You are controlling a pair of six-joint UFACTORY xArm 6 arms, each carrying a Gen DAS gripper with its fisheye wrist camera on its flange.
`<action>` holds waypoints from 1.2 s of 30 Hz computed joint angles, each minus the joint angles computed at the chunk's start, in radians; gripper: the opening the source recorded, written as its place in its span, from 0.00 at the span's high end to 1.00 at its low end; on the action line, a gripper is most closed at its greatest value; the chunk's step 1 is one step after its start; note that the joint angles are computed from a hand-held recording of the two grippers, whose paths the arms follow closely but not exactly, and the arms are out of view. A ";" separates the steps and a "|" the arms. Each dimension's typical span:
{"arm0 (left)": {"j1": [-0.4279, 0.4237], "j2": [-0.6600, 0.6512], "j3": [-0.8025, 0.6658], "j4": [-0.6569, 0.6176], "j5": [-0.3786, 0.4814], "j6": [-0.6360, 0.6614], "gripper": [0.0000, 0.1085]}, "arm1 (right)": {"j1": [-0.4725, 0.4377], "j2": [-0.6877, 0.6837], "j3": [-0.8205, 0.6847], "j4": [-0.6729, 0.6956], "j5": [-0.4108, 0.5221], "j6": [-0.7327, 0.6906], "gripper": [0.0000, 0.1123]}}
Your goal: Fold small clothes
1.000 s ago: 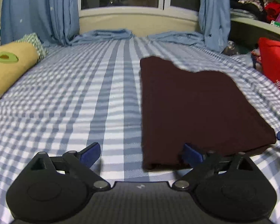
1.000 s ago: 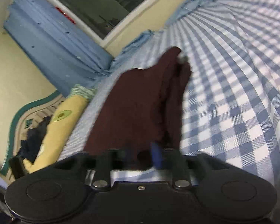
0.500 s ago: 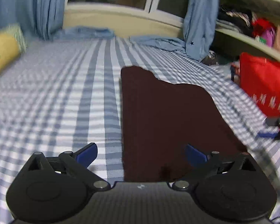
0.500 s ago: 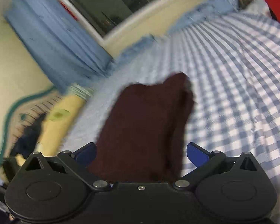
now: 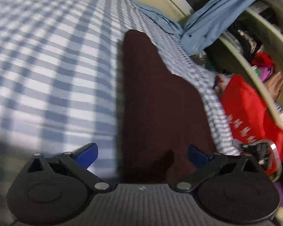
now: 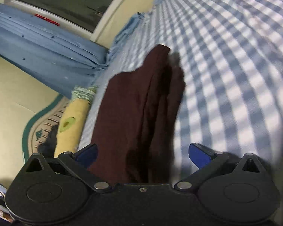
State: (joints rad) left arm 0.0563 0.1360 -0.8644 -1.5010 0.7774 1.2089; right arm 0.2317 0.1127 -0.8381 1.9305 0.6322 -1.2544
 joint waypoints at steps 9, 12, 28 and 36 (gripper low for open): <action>-0.144 0.112 -0.145 0.020 -0.100 -0.046 0.13 | 0.084 0.274 -0.358 -0.042 -0.088 0.013 0.09; -0.179 0.070 -0.105 0.028 -0.196 -0.007 0.29 | 0.094 0.296 -0.395 -0.088 -0.109 0.040 0.15; -0.044 -0.251 0.155 -0.260 -0.131 0.322 0.71 | 0.238 0.163 -0.356 0.102 -0.299 -0.248 0.78; 0.283 -0.513 0.326 0.035 0.036 0.225 0.71 | 0.409 0.173 -0.445 0.154 -0.366 -0.235 0.78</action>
